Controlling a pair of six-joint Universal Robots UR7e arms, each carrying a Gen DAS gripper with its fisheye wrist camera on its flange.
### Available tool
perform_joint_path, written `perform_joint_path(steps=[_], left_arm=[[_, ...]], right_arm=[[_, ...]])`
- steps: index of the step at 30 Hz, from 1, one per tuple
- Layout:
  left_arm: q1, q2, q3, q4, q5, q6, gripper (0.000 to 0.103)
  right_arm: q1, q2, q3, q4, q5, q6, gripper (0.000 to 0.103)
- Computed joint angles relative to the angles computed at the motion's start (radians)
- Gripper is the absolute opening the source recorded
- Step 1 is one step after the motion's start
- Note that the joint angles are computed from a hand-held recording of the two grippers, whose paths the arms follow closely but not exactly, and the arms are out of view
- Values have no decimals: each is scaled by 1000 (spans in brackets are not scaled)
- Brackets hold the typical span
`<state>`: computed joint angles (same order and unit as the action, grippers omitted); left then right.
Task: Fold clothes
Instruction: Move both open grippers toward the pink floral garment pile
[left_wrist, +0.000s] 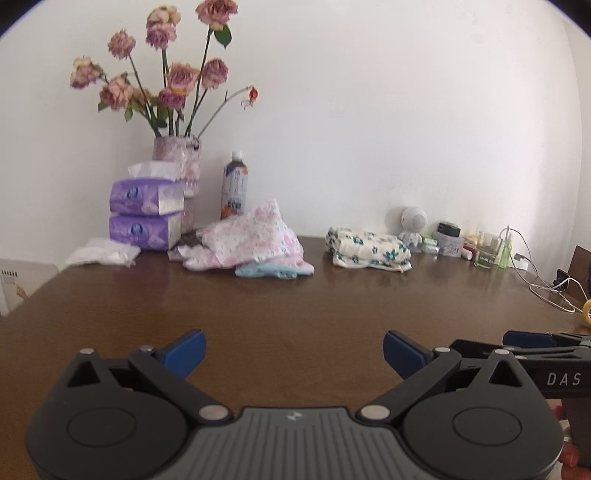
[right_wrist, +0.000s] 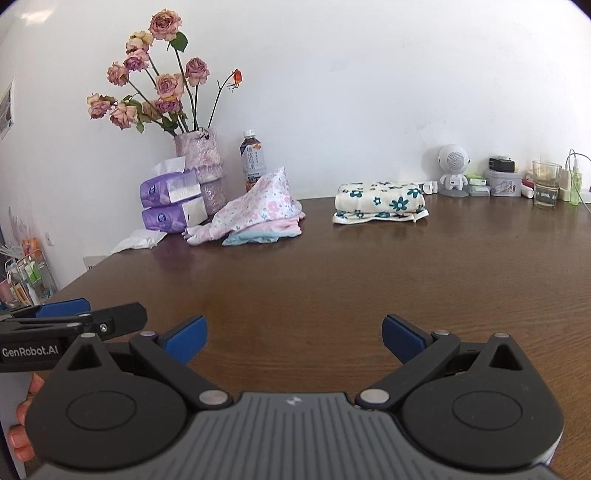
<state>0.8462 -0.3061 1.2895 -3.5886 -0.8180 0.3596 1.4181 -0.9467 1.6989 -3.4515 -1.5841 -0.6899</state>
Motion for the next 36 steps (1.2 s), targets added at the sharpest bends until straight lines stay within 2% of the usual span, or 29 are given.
perform_joint_path(steps=[5, 12, 24, 31, 36], left_arm=[[10, -2, -58, 17, -16, 44, 103], [38, -7, -135, 122, -49, -7, 103], [79, 69, -385, 285, -33, 37, 103], [106, 133, -548, 351, -27, 65, 103], [124, 200, -701, 421, -18, 57, 103]], right_arm=[[16, 14, -57, 51, -2, 26, 103], [40, 61, -142, 63, -18, 14, 103], [76, 153, -293, 103, -55, -44, 103], [81, 217, -427, 185, -47, -25, 103], [93, 284, -543, 227, -78, -45, 103]])
